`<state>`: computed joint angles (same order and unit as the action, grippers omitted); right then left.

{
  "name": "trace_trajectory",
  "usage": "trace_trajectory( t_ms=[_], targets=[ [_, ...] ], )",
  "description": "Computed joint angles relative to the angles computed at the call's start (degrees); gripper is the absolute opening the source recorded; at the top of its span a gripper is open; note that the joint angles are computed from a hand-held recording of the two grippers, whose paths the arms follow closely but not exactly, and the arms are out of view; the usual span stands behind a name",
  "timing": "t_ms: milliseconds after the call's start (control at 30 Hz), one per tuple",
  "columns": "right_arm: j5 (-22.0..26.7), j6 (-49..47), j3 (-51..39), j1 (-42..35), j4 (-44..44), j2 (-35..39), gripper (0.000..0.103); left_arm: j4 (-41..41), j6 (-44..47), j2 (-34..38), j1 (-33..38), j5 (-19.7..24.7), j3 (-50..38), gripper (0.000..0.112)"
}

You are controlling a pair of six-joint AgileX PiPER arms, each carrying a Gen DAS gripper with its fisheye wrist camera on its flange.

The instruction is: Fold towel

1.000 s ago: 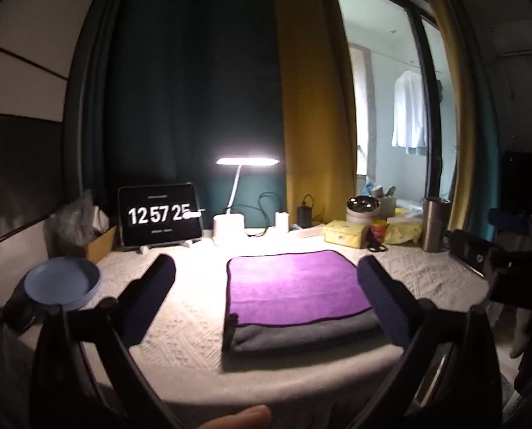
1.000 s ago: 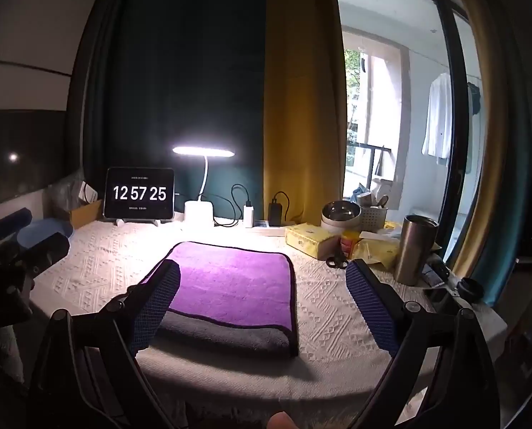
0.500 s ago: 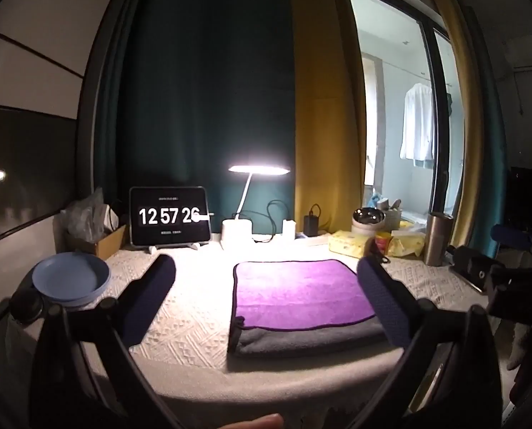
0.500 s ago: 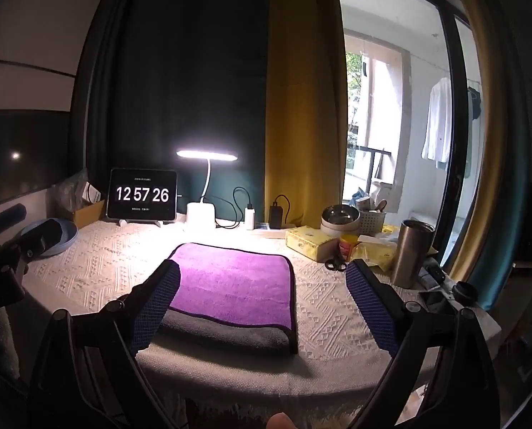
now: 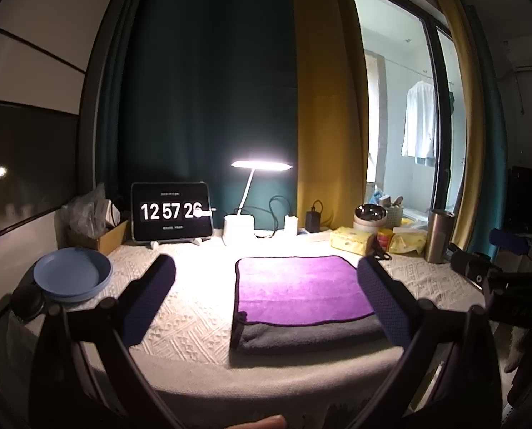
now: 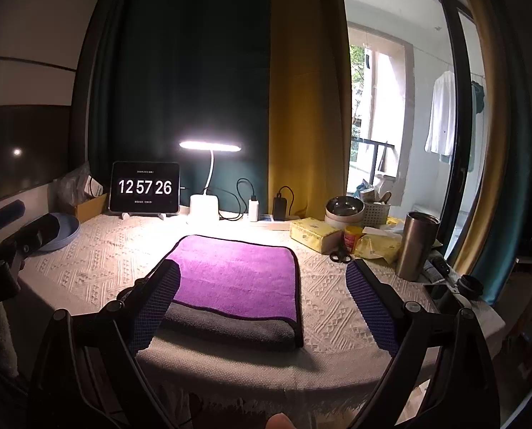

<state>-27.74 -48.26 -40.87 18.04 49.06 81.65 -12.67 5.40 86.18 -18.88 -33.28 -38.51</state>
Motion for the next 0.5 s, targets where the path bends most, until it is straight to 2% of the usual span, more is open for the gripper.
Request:
trace_trajectory(
  t_ms=[500],
  targets=[
    [-0.1,-0.1,0.2,0.0,0.2,0.0,0.096,0.7,-0.8,-0.1,0.9,1.2,-0.3,0.102]
  ],
)
